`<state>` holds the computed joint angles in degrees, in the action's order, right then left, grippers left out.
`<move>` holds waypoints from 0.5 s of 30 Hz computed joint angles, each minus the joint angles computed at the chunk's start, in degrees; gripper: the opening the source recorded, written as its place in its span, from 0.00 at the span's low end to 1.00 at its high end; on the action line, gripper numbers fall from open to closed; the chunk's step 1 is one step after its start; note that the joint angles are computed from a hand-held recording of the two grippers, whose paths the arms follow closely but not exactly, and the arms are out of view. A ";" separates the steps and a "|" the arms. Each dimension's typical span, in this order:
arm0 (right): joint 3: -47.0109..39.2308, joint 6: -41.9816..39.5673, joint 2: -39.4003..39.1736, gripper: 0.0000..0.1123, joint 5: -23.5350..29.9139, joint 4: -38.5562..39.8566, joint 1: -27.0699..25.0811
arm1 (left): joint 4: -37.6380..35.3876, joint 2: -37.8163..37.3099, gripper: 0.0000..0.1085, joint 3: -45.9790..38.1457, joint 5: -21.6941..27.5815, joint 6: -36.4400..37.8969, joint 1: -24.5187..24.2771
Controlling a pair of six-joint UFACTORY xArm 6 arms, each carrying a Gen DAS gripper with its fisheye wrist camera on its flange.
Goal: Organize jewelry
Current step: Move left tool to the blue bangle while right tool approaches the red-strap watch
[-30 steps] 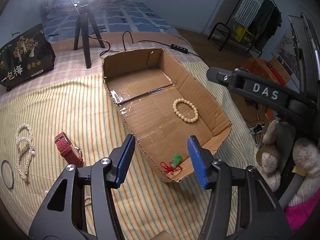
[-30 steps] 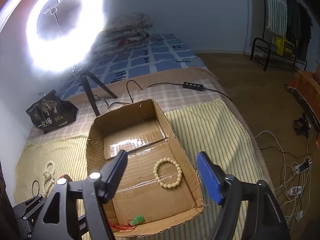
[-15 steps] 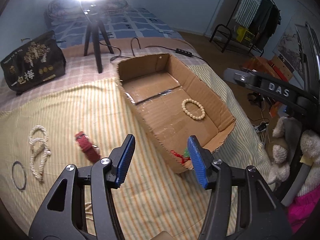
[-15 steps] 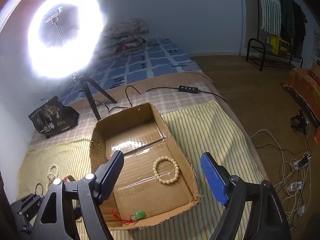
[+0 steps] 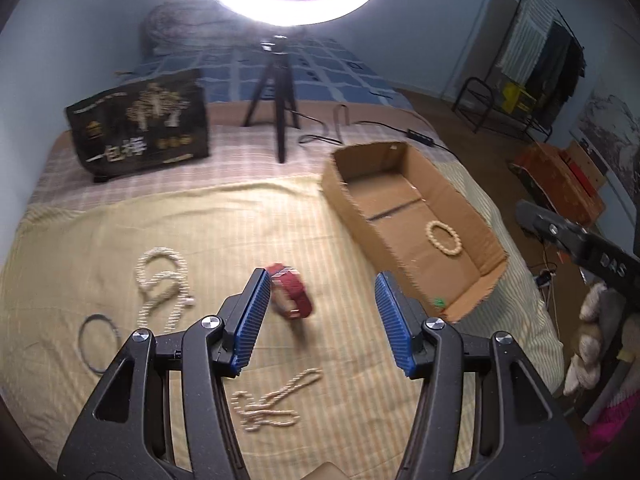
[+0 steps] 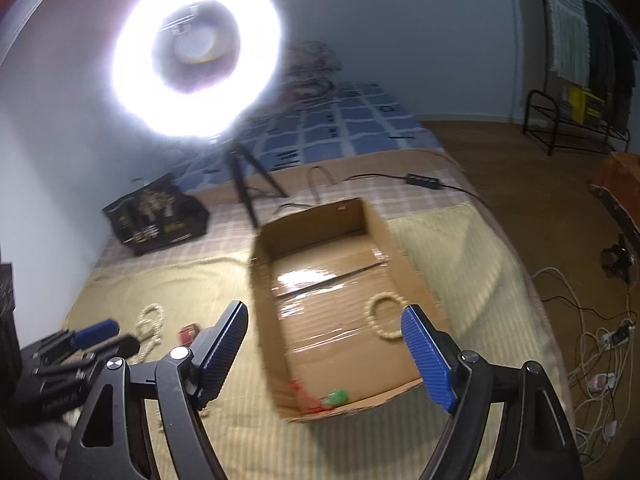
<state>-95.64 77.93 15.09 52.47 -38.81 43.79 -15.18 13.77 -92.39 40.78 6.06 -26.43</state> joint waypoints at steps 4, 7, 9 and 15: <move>-5.48 -3.69 4.36 0.72 -0.61 1.67 1.44 | 0.66 -1.72 0.51 2.11 -0.61 0.14 2.70; -10.03 -6.60 7.93 0.72 -0.23 2.95 2.37 | 0.55 -2.59 0.51 3.28 -0.58 0.20 4.95; -14.22 -9.07 11.16 0.72 0.51 4.31 2.87 | 0.77 -2.99 0.51 3.90 -0.45 -0.02 6.48; -27.34 -15.62 20.88 0.72 3.63 8.31 3.99 | 1.39 -3.92 0.51 5.48 -0.26 -0.43 10.25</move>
<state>-122.98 62.31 35.97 56.10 -30.50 47.78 -13.79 9.85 -86.90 40.52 5.63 -16.18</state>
